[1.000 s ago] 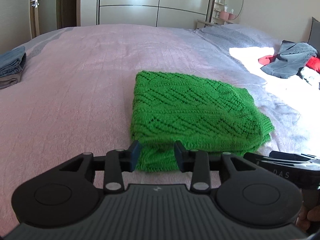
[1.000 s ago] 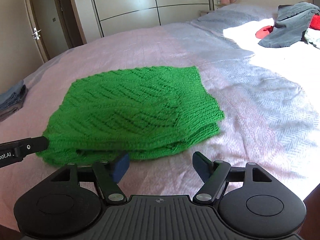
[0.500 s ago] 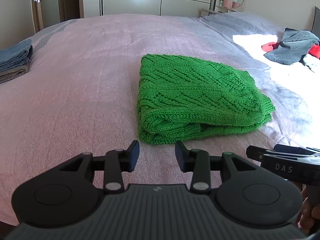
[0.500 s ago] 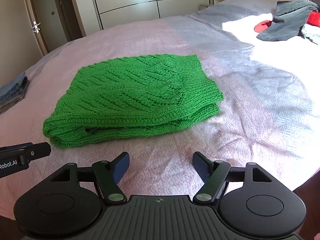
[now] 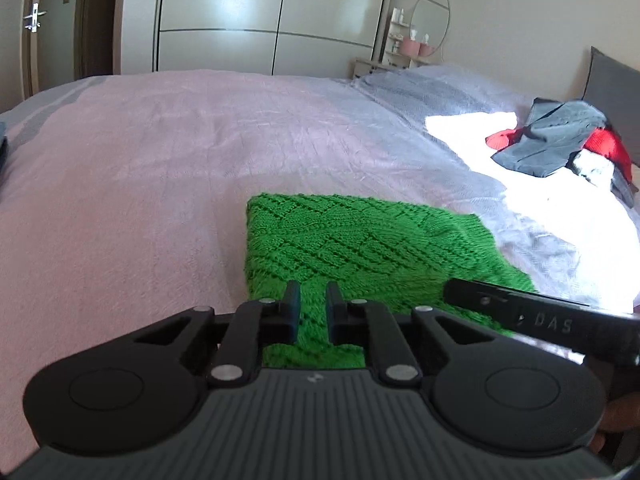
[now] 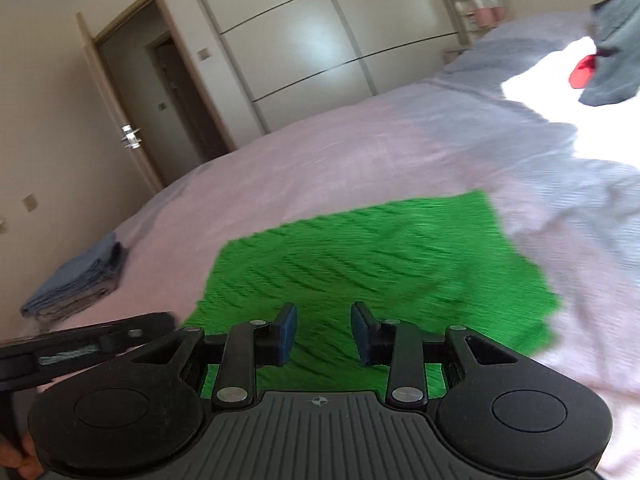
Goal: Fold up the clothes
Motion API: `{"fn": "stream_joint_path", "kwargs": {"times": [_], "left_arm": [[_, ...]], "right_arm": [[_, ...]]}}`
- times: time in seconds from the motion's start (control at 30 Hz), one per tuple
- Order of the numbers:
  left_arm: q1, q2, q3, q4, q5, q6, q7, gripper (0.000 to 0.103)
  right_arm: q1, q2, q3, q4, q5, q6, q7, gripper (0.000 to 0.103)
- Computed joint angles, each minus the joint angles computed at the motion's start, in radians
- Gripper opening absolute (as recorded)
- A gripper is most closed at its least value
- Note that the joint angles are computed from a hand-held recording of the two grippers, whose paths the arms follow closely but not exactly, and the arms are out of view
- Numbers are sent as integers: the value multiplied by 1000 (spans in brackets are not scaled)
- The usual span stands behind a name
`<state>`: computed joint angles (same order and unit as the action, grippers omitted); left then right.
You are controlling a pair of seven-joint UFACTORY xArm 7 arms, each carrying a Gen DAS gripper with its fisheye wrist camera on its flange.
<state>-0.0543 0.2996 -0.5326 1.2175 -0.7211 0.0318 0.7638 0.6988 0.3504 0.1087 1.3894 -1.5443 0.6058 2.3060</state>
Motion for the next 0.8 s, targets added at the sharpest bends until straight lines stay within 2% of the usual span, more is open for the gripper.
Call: {"fn": "stream_joint_path", "kwargs": {"times": [0.07, 0.1, 0.17, 0.27, 0.33, 0.4, 0.5, 0.6, 0.63, 0.67, 0.7, 0.73, 0.8], "left_arm": [[-89, 41, 102, 34, 102, 17, -83, 7], [-108, 54, 125, 37, 140, 17, -108, 7], [-118, 69, 136, 25, 191, 9, -132, 7], [-97, 71, 116, 4, 233, -8, -149, 8], [-67, 74, 89, 4, 244, -5, -164, 8], [-51, 71, 75, -6, 261, -15, -188, 8], [-115, 23, 147, -51, 320, -38, -285, 8], [-151, -54, 193, -122, 362, -49, -375, 8], [-150, -83, 194, -150, 367, -53, -401, 9], [-153, -114, 200, -180, 371, -56, -429, 10], [-169, -144, 219, -208, 384, -57, -465, 16], [-196, -175, 253, -237, 412, -57, -514, 24], [-240, -226, 311, -284, 491, -39, -607, 28]], "right_arm": [[0, 67, -2, 69, 24, -6, -118, 35], [5, 101, -8, 105, 42, -8, -183, 35], [14, 138, -2, 140, 155, 56, -362, 30], [76, 118, -36, 108, 237, 177, -449, 30], [100, 85, -47, 61, 261, 243, -427, 30], [98, 41, -43, 2, 262, 250, -367, 30], [80, -18, -13, -52, 292, 258, -317, 31], [87, -52, 25, -64, 347, 333, -320, 32], [92, -62, 37, -69, 369, 364, -316, 45], [96, -71, 48, -72, 391, 395, -311, 63], [101, -80, 58, -75, 412, 426, -306, 63], [102, -102, 67, -99, 410, 415, -280, 63], [95, -141, 86, -139, 413, 379, -227, 63]]}}
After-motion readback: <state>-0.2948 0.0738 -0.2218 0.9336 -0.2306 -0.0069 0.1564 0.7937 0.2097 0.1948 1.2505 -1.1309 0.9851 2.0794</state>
